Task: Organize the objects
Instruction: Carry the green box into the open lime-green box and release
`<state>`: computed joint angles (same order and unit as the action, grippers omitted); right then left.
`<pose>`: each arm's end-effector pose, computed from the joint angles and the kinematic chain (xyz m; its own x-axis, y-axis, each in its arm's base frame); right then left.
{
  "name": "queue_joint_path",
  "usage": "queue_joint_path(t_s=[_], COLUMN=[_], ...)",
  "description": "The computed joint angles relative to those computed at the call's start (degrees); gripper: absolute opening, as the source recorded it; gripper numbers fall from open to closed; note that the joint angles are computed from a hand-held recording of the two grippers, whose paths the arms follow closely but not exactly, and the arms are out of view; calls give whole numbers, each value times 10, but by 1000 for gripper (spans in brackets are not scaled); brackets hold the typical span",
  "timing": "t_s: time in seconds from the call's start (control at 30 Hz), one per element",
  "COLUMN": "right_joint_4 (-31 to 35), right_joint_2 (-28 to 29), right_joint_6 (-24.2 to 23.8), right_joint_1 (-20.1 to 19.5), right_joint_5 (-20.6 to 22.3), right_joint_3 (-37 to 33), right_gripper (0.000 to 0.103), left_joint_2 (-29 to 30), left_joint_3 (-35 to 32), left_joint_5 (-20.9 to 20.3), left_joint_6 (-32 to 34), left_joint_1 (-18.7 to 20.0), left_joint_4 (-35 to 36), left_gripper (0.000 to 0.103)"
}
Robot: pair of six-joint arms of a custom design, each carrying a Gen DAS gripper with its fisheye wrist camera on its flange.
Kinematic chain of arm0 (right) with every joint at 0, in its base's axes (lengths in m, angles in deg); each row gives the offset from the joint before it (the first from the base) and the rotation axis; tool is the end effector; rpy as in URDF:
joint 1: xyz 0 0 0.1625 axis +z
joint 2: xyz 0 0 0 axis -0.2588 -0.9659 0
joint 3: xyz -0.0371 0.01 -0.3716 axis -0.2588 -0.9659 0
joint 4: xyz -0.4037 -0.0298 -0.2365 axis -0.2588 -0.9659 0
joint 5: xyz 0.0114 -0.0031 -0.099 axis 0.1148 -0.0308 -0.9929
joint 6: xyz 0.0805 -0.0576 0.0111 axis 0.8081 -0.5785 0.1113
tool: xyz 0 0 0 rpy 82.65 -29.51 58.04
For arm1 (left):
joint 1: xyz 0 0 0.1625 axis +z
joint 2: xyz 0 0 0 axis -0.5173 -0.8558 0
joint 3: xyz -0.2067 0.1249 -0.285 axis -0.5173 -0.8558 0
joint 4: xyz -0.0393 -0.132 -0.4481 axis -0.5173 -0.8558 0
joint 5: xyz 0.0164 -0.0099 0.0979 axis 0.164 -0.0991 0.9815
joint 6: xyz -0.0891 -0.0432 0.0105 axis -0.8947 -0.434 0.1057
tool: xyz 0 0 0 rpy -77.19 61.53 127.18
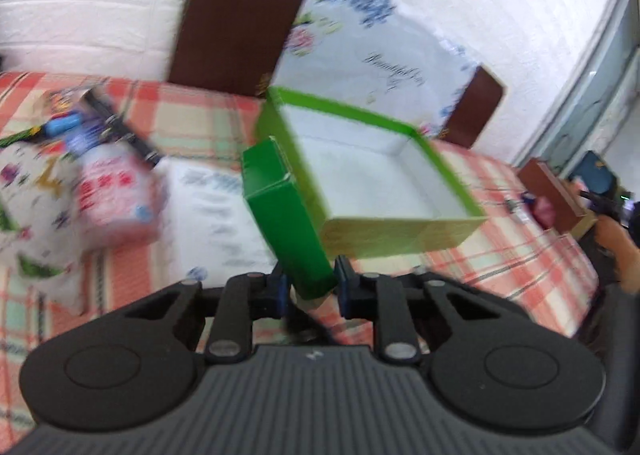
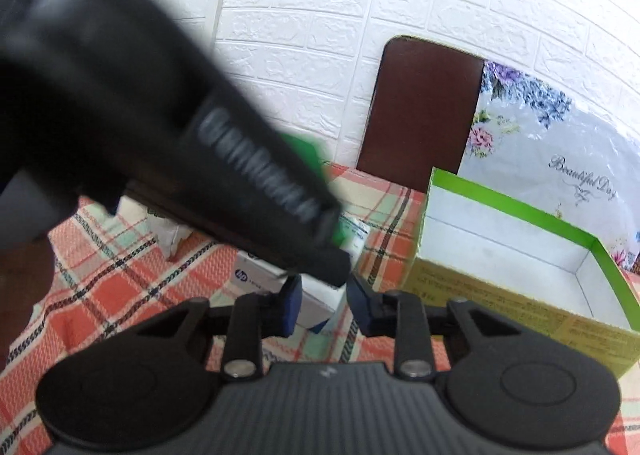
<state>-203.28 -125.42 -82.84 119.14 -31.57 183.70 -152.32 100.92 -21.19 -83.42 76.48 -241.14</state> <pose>0.2131 -0.3791 -0.0312 -0.4242 -0.5899 0.6871 -0.9055 0.2831 -0.3160 -0.1279 -0.4010 0.2080 -0.9095 0.2147 -0.3560 0.4049 0.6515 -0.6416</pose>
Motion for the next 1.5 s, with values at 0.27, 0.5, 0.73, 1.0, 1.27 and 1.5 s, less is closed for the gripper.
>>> queue_joint_path(t_s=[0.27,0.5,0.73,1.0,1.27,1.5], right_joint_4=[34,91,98,233,227,126], right_joint_2=[-3,-25,-71,-119,-95,-78], right_joint_6=[-13,-22,1,20,11,-26], right_joint_1=[-21,-61,-60,-74,-68,-54], right_joint_5=[2,27,19,37,34,23], right_joint_3=[-14,-6,8,-24,-38,-12], right_gripper=[41,54,61,77,54,52], left_joint_2=[7,-97,-44,27,56,31], left_joint_3=[-13,24,-3,-29,-47,-25], left_joint_5=[33,22,8,-40,-52,-64], left_joint_6=[-28,-68,-51,-39,-62,-47], left_joint_1=[8,34,40,55,77,58], left_joint_4=[65,164,114,64,56,39], left_gripper=[41,53,51,53,42,32])
